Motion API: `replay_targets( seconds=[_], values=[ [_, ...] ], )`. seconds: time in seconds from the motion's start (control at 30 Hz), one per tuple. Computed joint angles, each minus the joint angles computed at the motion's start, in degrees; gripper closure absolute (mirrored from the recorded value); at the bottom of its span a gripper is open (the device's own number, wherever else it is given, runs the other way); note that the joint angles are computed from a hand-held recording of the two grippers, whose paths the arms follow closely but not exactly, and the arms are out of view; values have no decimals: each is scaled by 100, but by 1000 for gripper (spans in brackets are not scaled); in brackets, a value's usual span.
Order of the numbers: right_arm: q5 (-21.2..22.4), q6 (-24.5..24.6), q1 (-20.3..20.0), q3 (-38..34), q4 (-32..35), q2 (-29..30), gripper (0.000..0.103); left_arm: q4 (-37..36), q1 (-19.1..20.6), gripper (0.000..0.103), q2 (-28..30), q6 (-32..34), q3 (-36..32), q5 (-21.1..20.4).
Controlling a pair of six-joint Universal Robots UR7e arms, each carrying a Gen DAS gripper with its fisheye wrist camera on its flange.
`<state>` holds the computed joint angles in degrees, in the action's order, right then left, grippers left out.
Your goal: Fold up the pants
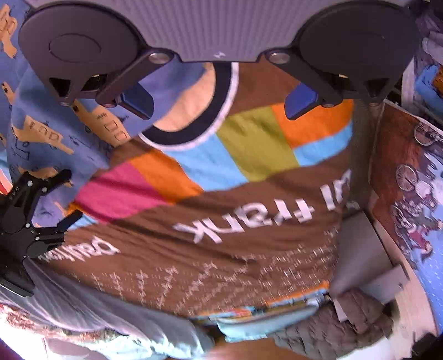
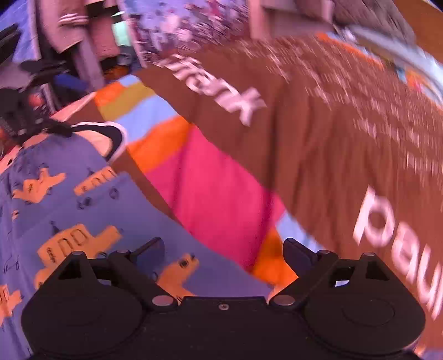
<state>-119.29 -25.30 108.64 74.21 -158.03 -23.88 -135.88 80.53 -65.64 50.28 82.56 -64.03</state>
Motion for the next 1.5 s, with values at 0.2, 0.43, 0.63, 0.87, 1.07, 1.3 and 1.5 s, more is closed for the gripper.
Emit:
replay_targets(
  seconds=[0.2,0.43,0.63,0.87,1.07,1.3,1.5],
  values=[
    [408,-133,-144,406,-405,-177,10,340,-14,17,96,641,-79,78],
    [327,-946,-89,508,-668,-149,27,1081,-25,63,151,205,-233,202],
    [237,-837,-6,742,-721,-279,89,-482,-356,103,-264,410,906,731],
    [-599,-1149,322,630,-1182,-159,102,-2260,-579,103,-371,390,1295,1132],
    [-848,-1086,359,-297,-2082,507,102,-2436,-414,103,181,-37,769,1396],
    [-1228,-1129,313,-920,-1839,1068,102,-2653,-379,103,14,-62,988,1253],
    [-1096,-1295,720,67,-2890,378,102,-2721,-744,102,-898,-360,1731,1138]
  ],
)
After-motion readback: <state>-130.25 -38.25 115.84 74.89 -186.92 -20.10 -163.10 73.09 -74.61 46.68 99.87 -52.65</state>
